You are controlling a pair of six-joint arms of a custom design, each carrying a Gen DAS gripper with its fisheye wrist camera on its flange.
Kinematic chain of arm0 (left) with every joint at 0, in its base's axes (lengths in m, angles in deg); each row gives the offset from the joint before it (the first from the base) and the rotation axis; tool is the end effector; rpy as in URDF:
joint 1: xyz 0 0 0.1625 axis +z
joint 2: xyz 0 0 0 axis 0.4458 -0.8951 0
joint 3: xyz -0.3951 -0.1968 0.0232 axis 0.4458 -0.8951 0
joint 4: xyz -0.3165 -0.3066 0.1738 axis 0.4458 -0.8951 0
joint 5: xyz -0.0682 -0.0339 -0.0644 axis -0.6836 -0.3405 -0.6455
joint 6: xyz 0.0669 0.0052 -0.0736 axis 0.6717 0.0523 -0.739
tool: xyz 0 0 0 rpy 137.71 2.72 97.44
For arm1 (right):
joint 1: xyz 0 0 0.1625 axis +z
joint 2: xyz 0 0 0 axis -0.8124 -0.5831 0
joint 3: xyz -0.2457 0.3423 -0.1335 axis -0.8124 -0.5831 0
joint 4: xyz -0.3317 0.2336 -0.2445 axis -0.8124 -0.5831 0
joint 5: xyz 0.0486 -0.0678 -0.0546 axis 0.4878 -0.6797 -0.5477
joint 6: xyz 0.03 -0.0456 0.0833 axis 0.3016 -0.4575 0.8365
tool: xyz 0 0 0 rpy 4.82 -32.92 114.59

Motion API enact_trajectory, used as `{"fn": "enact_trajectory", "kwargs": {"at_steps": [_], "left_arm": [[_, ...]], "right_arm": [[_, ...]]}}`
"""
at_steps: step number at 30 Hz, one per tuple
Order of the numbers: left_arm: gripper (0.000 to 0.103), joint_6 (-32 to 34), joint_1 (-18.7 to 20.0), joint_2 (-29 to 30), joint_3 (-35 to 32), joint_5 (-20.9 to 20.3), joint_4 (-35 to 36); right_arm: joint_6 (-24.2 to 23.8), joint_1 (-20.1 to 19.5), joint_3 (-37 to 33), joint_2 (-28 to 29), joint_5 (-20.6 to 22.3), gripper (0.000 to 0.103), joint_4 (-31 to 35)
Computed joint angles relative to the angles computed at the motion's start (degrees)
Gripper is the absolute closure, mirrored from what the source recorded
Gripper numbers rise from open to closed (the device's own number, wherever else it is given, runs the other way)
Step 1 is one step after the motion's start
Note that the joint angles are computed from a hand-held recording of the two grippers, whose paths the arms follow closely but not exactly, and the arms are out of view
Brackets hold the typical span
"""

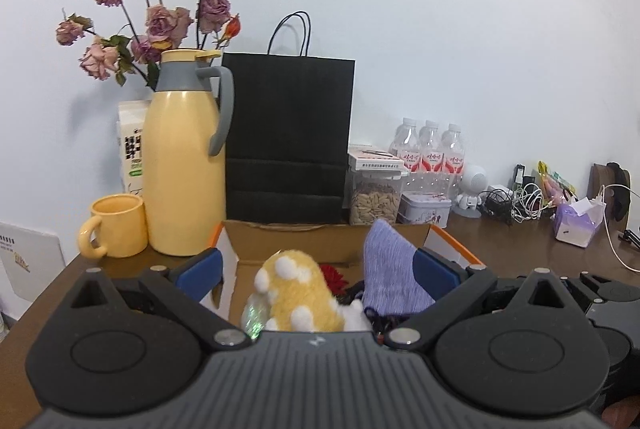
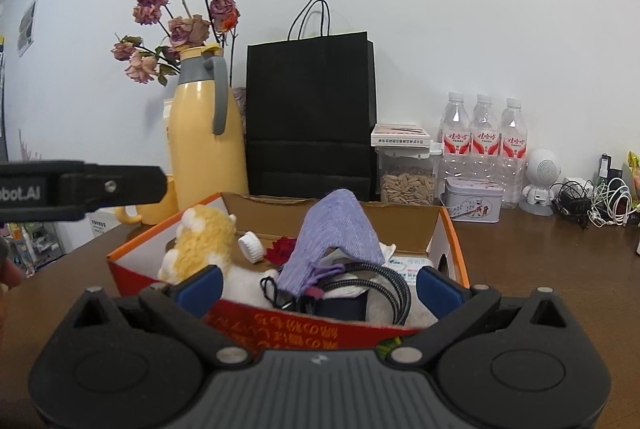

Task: Organize objects
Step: 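Carry the cap and cloth bag into the box and open both grippers, then withdraw both tools from the box back over the table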

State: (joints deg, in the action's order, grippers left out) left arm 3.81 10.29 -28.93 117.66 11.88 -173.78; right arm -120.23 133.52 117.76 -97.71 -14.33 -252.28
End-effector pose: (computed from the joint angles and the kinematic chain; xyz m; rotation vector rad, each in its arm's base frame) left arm -0.4477 -0.5564 -0.0126 1.3190 2.3533 -1.2509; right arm 0.0232 -0.4692 0.3286 0.2732 -1.8701 1.4793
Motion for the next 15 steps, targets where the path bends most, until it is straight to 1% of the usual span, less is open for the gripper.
{"fn": "enact_trajectory", "kwargs": {"at_steps": [5, 15], "left_arm": [[0.0, -0.03, 0.13, -2.39, 3.19, 1.51, 0.27], [0.0, -0.6, 0.88, -6.73, 8.94, 6.41, 1.29]], "right_arm": [[-0.07, 0.57, 2.52, -1.06, -0.33, 0.0, -0.38], [0.09, 1.51, 6.46, -1.6, -1.94, 0.0, -0.68]]}}
